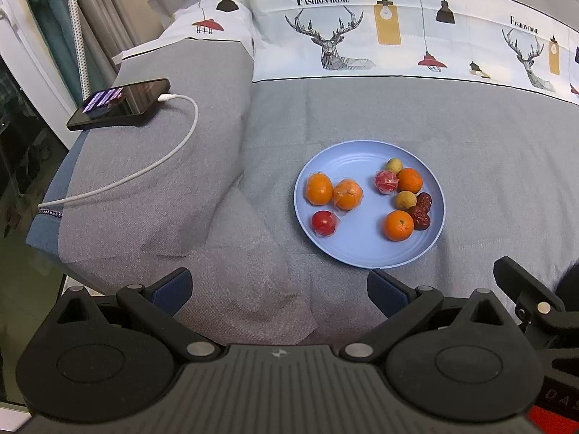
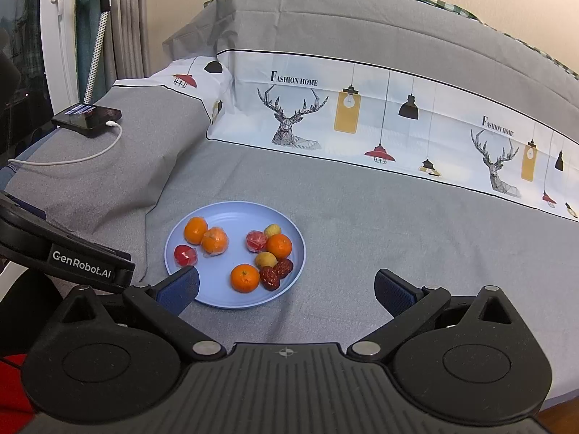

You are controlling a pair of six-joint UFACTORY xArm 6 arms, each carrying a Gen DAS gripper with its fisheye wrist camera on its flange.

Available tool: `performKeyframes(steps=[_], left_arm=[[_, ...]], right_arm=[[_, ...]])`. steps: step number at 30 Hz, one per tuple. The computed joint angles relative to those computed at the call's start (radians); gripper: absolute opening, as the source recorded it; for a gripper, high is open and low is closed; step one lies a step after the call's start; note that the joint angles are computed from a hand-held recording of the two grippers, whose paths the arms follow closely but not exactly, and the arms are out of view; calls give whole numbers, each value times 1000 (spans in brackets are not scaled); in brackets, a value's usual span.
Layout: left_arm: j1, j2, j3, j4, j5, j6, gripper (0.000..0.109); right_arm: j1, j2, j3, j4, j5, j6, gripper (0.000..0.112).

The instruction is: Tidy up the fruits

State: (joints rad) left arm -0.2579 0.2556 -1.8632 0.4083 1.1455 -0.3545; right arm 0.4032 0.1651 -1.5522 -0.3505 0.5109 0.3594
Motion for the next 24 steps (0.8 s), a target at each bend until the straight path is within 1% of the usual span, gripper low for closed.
performKeyframes(steps=[16,20,24], left_arm=[[6,19,-21,-26,16,14,103],[13,27,-33,-57,26,22,103],[9,21,-27,-41,16,15,103]], right_arm=[[2,7,2,-8,-1,11,102],[2,12,0,21,-5,-14,102],[0,14,6,63,-24,-43,102]])
